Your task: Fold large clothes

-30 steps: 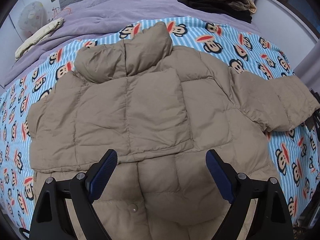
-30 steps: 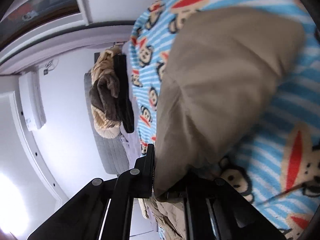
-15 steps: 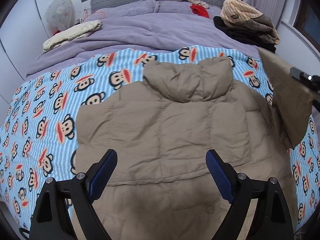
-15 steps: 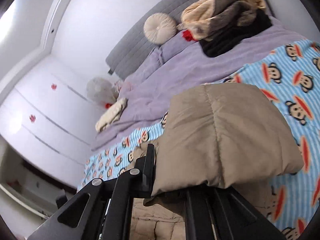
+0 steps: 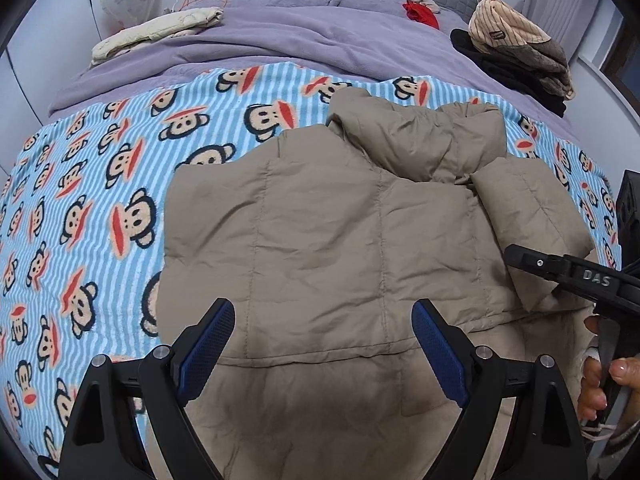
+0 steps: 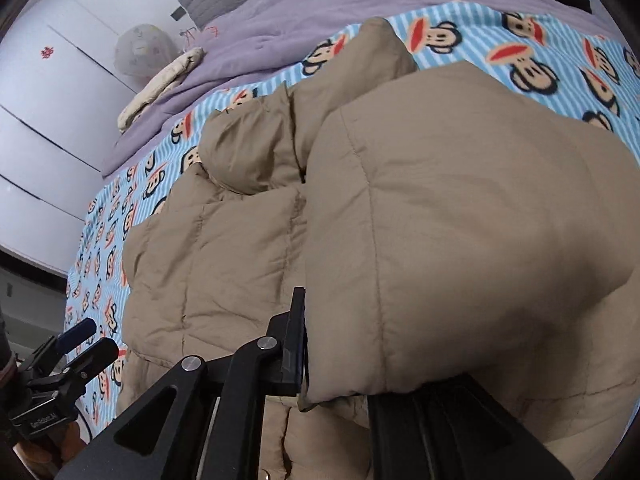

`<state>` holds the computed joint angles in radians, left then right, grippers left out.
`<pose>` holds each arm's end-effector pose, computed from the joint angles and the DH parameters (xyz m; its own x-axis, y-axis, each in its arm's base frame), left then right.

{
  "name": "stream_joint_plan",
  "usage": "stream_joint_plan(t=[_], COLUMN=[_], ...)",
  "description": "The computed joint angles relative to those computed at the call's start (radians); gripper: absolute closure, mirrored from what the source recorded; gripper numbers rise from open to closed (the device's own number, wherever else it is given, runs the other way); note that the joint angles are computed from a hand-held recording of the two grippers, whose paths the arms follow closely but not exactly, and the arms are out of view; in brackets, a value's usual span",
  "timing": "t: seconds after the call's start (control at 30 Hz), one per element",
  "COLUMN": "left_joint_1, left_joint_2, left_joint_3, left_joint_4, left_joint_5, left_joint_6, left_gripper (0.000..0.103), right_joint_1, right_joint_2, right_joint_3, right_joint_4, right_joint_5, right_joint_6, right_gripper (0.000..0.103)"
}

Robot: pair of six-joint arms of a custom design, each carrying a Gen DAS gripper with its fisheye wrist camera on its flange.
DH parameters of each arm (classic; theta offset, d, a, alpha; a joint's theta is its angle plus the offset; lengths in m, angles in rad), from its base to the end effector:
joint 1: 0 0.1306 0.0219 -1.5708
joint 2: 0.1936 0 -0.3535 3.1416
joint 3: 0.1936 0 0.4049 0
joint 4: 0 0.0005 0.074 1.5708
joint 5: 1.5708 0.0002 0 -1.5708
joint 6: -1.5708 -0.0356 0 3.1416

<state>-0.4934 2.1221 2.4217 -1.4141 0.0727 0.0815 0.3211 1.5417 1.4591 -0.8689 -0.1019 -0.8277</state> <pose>0.6119 -0.3326 0.4116 -0.8287 0.3535 -0.4339 0.4345 0.8950 -0.1009 0.5177 0.1755 0.3567 -0.7952 0.5075 -0.3317 0.3187 0.8153 0.4835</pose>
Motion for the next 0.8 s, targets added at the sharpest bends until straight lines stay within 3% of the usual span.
stream_joint_plan(t=[0.03,0.07,0.1,0.27,0.3,0.33,0.37,0.4,0.5,0.67,0.8], left_joint_1=[-0.002,-0.004,-0.005,0.007,0.013,0.021,0.029,0.038,0.066,0.117,0.125], left_joint_2=[0.01,0.022,0.035,0.103,0.113,0.121,0.125,0.129,0.144,0.251,0.299], left_joint_3=[0.014,0.03,0.045,0.133,0.147,0.157,0.161,0.168,0.2,0.377,0.463], left_joint_4=[-0.006,-0.01,-0.015,-0.057,-0.063,-0.066,-0.063,-0.06,-0.056,-0.116,-0.135], left_joint_5=[0.007,0.015,0.026,0.125,0.158,0.19,0.227,0.266,0.379,0.627,0.672], left_joint_6=[0.003,0.007,0.009,0.048,0.061,0.076,0.091,0.104,0.128,0.209,0.225], left_gripper=[0.012,0.012,0.012,0.012,0.012,0.012,0.012,0.012,0.012,0.012,0.012], right_joint_1=[-0.008,-0.017,-0.018,-0.051,-0.066,-0.077,-0.09,-0.095,-0.08,0.013,0.089], right_joint_2=[-0.023,-0.052,-0.082,-0.238,-0.26,-0.273,-0.278,-0.273,-0.218,-0.049,0.065], right_joint_3=[-0.021,-0.046,-0.065,-0.198,-0.223,-0.237,-0.242,-0.236,-0.154,0.062,0.191], right_joint_4=[0.016,0.035,0.044,0.12,0.135,0.14,0.14,0.136,0.112,0.066,-0.017], right_joint_5=[-0.025,-0.049,-0.054,0.012,0.028,0.047,0.061,0.075,0.103,0.06,0.041], right_joint_6=[-0.024,-0.052,-0.081,-0.283,-0.331,-0.364,-0.385,-0.39,-0.268,-0.023,0.102], right_gripper=[0.063,0.041,0.032,0.032,0.035,0.044,0.086,0.098,0.098,0.098,0.098])
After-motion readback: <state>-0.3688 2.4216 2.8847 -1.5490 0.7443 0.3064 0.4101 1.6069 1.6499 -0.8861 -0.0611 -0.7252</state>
